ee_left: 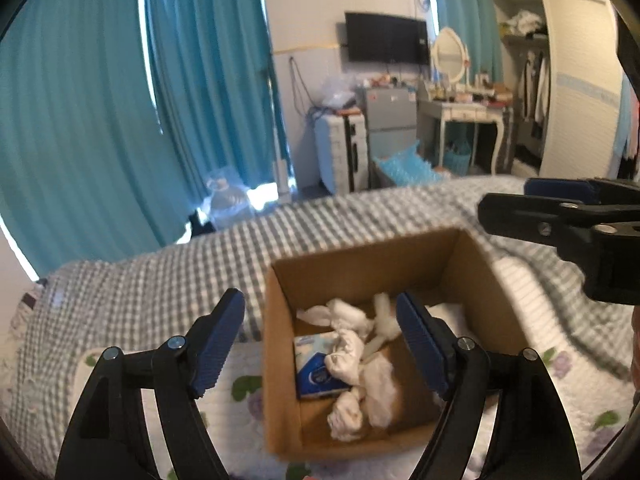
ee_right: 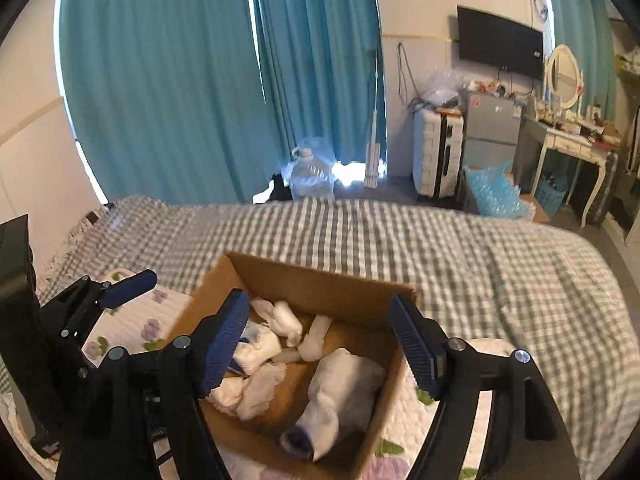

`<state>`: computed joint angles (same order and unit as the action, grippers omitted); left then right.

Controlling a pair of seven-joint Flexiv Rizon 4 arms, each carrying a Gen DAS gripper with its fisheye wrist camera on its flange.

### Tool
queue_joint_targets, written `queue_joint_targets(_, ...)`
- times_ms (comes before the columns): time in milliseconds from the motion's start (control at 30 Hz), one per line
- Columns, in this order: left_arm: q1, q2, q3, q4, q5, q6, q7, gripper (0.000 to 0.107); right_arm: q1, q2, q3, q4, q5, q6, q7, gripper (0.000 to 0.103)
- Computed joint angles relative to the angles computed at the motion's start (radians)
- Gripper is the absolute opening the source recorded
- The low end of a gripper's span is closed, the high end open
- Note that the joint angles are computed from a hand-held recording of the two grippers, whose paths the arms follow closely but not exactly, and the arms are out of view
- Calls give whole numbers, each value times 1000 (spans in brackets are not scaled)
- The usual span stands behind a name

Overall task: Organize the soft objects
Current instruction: 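Drop the shoe and sock into the box, opening both grippers, then grasp the wrapped tissue pack with the right gripper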

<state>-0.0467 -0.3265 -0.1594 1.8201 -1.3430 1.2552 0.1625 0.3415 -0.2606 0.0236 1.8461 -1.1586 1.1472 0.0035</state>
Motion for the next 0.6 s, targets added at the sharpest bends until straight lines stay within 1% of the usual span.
queue_joint_targets(67, 12, 65, 16, 28, -9, -41, -12, 79, 19, 75, 28, 25, 5, -68, -7, 74)
queue_joint_targets(133, 17, 127, 43, 55, -37, -81, 3, 79, 30, 138, 65, 41, 2, -126, -11, 80)
queue_joint_targets(200, 18, 194, 77, 86, -78, -122, 31, 79, 37, 184, 102, 50, 3, -177, -17, 83)
queue_joint_targets(233, 16, 211, 92, 90, -87, -135, 36, 79, 44, 212, 126, 55, 9, -211, -25, 85)
queue_joint_targets(333, 24, 276, 148, 126, -75, -188, 21, 80, 63, 262, 182, 59, 19, -278, -35, 91)
queue_joint_targets(400, 30, 304, 175, 151, -76, -205, 31, 80, 74, 278, 209, 64, 21, -303, -34, 94)
queue_joint_targets(467, 31, 326, 193, 182, -94, -200, 66, 80, 86, 282, 229, 74, 30, -310, -37, 95)
queue_joint_targets(600, 53, 339, 229, 246, -82, -225, 140, 80, 108, 255, 241, 100, 31, -279, -12, 96)
